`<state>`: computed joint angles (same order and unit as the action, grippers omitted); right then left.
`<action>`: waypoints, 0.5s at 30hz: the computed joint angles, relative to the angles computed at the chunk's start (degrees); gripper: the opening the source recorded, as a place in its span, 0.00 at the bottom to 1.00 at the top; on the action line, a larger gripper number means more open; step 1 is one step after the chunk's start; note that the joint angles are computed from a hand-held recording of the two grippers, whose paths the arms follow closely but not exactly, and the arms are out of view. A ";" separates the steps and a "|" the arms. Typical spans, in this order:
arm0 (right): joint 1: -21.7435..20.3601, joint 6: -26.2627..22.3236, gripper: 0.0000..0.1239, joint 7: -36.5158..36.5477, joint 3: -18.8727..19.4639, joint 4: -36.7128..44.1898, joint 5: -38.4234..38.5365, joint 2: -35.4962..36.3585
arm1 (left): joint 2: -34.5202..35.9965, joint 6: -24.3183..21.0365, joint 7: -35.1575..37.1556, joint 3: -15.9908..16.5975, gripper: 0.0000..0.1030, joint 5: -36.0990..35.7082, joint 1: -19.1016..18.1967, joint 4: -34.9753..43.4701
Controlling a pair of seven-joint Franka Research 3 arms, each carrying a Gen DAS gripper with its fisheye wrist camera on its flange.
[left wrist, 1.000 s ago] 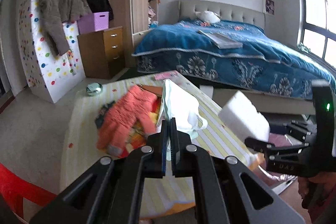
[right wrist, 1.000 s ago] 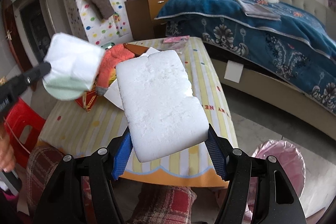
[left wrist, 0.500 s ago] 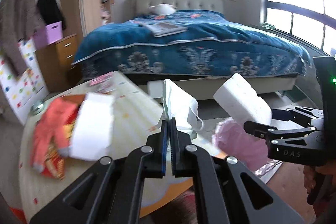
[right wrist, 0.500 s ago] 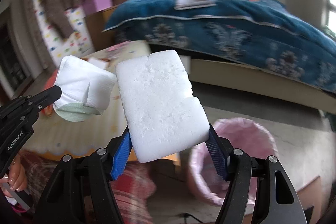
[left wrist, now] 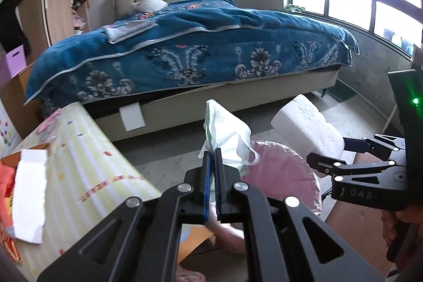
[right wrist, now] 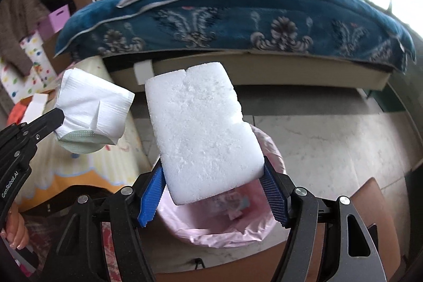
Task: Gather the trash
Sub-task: 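Carry both items over the bin and open both grippers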
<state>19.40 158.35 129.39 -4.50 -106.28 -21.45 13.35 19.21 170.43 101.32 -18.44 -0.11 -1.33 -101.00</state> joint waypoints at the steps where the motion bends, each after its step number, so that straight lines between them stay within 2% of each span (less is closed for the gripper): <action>1: -0.22 -0.01 0.56 0.07 -0.17 0.22 0.15 0.44 | 1.10 -0.61 -0.09 0.04 0.01 0.30 -0.48 1.36; 4: -0.56 0.49 0.62 0.48 -0.72 0.88 0.59 1.71 | 3.66 -2.19 -0.75 0.24 0.05 0.77 -1.44 4.81; 6: -0.61 -0.13 0.69 0.39 -1.02 1.67 1.25 2.48 | 4.84 -4.31 0.42 -1.21 0.21 -0.34 -0.44 6.55; 7: -0.38 -0.37 0.69 1.00 -1.43 1.74 1.02 2.58 | 5.09 -5.02 0.85 -1.38 0.37 -0.73 -0.26 7.00; 8: -0.40 -0.47 0.69 1.01 -1.48 1.69 1.19 2.55 | 5.02 -5.06 0.89 -1.04 0.40 -0.76 -0.35 6.84; 15: -0.87 0.26 0.69 1.51 -1.11 0.09 2.02 1.02 | 1.34 -6.09 -1.70 2.05 0.41 -0.94 -0.26 2.84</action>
<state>18.53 158.61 130.90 -5.61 -106.19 -19.43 14.37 20.56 164.34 99.62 -16.39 -1.05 -1.59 -98.16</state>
